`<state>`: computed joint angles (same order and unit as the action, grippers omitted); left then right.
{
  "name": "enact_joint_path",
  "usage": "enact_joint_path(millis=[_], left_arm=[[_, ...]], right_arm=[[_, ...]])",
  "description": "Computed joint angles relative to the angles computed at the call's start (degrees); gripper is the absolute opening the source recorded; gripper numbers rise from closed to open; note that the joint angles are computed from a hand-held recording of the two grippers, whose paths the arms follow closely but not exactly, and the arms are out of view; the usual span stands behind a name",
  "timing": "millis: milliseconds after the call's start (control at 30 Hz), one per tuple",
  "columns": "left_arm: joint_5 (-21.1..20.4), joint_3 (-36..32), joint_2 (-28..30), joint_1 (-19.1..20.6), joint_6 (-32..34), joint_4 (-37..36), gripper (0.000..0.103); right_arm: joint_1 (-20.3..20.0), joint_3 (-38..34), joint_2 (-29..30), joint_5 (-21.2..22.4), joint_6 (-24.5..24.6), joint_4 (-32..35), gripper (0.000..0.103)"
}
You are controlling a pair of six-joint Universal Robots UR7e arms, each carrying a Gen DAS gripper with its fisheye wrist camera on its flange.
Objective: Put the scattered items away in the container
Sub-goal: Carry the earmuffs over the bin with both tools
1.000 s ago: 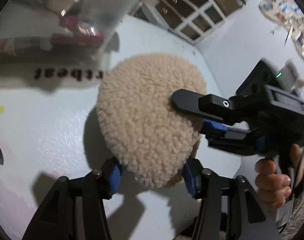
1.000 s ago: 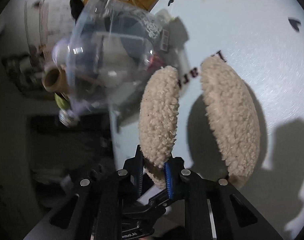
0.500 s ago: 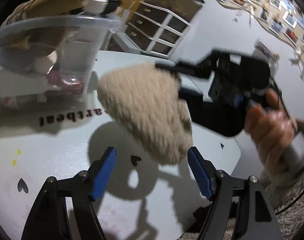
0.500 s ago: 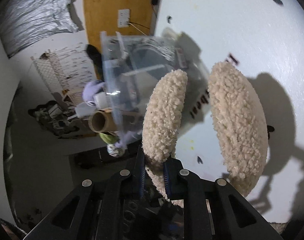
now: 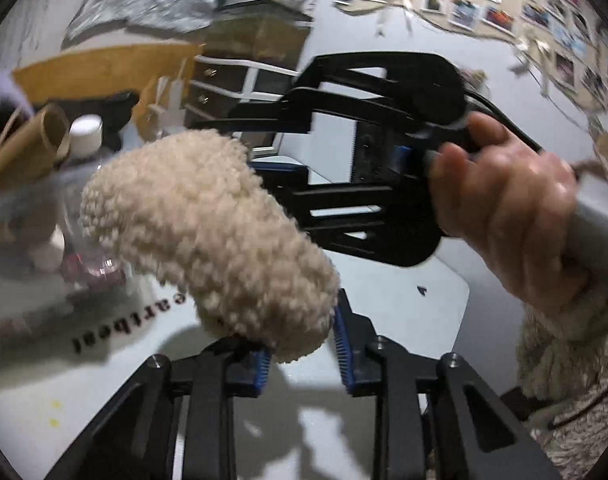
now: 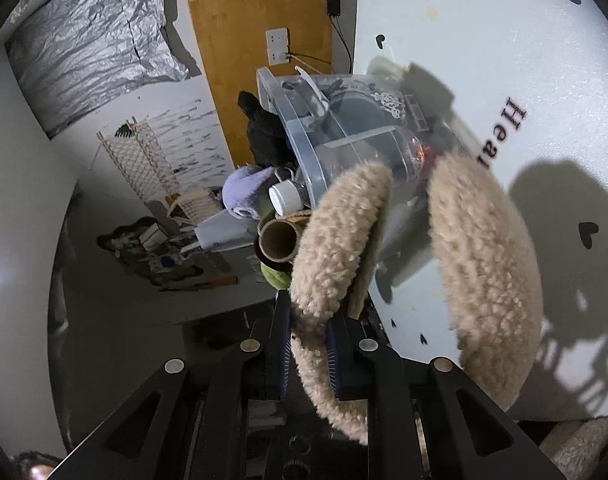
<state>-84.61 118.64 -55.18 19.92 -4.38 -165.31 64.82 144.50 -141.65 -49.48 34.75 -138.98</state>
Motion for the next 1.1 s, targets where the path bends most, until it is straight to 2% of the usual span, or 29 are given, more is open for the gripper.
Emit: enact_joint_path(millis=[133,233,333,500,667,767,900,1000,1100], left_arm=[[1.68,-1.23,-1.69,-0.51,3.9,2.09,0.025],[4.05,-2.9,-2.52,-0.78,8.39,2.76,0.025],[6.45,-5.2,-2.91,-0.53,13.89,1.79,0.025],[9.25,-10.23,-0.79,1.34,22.57,-2.78,0.023],[8.64,-16.91,3.02,4.1,26.73,-6.71,0.023],[7.76,-20.83,5.65,5.86,25.83,-7.94,0.024],[6.86,-24.79,8.57,8.5,20.38,-7.37,0.034],[4.43,-26.51,9.78,10.46,17.64,-5.89,0.034],[0.24,-28.0,10.26,12.82,14.85,-2.73,0.034]], right_arm=[[2.44,-0.1,3.21,0.47,3.44,-6.11,0.017],[7.8,-1.83,8.56,-0.85,6.77,-14.13,0.017],[15.82,-6.13,15.36,-4.7,8.22,-21.35,0.017],[26.82,-15.45,25.59,-11.93,5.08,-26.4,0.017],[33.87,-25.54,34.58,-19.58,-0.35,-27.36,0.017],[35.83,-30.6,38.97,-23.35,-3.39,-26.34,0.017],[36.53,-34.98,43.52,-28.08,-7.19,-24.34,0.017],[36.23,-36.76,46.5,-32.86,-8.0,-24.67,0.017],[36.16,-37.61,48.72,-38.0,-8.11,-25.77,0.017]])
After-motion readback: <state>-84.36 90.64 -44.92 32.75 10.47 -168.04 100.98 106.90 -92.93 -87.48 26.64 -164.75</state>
